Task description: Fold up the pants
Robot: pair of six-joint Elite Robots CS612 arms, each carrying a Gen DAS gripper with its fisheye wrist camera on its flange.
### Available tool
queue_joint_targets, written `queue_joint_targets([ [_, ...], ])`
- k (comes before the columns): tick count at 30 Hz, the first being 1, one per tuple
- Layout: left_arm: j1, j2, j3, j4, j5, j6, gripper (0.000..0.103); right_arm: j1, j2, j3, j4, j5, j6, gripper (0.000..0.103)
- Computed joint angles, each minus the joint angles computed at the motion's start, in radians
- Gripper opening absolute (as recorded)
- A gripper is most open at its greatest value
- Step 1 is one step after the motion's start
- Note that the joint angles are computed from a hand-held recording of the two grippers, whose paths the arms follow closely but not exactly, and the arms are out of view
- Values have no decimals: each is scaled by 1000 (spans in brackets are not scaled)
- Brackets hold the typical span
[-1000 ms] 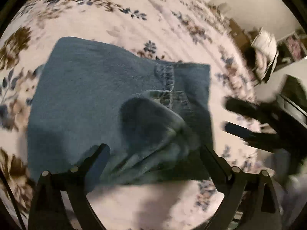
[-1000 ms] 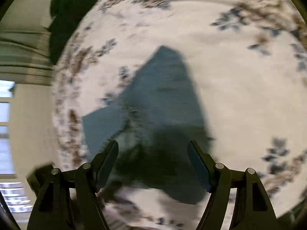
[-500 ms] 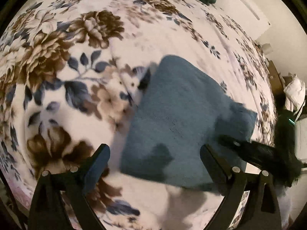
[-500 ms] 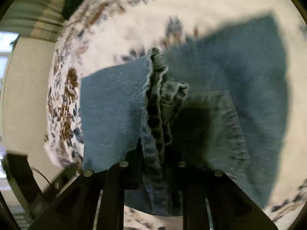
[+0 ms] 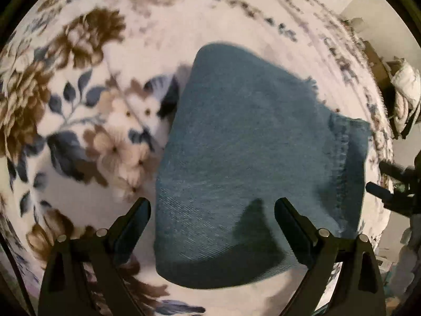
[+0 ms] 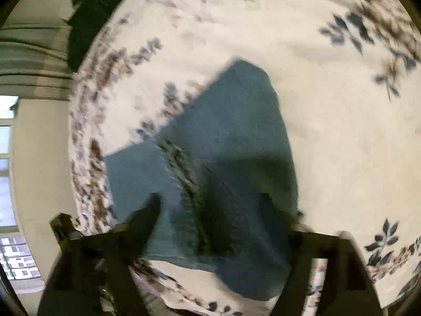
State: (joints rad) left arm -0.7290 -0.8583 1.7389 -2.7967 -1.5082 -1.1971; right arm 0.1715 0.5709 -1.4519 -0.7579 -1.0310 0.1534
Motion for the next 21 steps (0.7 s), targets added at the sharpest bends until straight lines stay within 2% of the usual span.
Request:
queue_joint_targets([
  [2, 1, 11, -15, 15, -6, 12, 96, 8, -16, 23, 30, 5, -35, 82],
  [4, 0, 24, -32, 47, -15, 23, 96, 34, -34, 67, 108, -36, -62, 82],
  [6, 2, 35, -39, 49, -28, 14, 96, 46, -23, 96, 187, -20, -69, 82],
  [9, 3, 42, -37, 37, -40, 5, 96, 58, 16, 64, 132, -22, 5, 83],
  [10, 4, 42, -34, 31, -40, -5, 96, 61, 19, 58, 124, -20, 5, 68],
  [11, 4, 40, -30, 21, -39, -9, 96, 62, 17, 51, 126, -19, -10, 46],
  [12, 3, 41, -30, 21, -32, -5, 96, 65, 14, 40, 131, -39, -28, 30],
  [13, 2, 39, -27, 18, -27, 1, 96, 64, 18, 25, 131, -34, -38, 22],
  [15, 0, 36, -16, -8, -22, 6, 97, 61, 17, -3, 161, -30, -59, 14],
  [18, -1, 31, -4, -23, -42, 19, 102, 61, 26, -30, 188, -69, -90, 14],
  [19, -1, 27, -1, -15, -49, 19, 102, 63, 32, -24, 194, -83, -90, 23],
  [21, 2, 24, 4, -27, -75, 27, 102, 61, 36, 0, 200, -42, -79, 28],
])
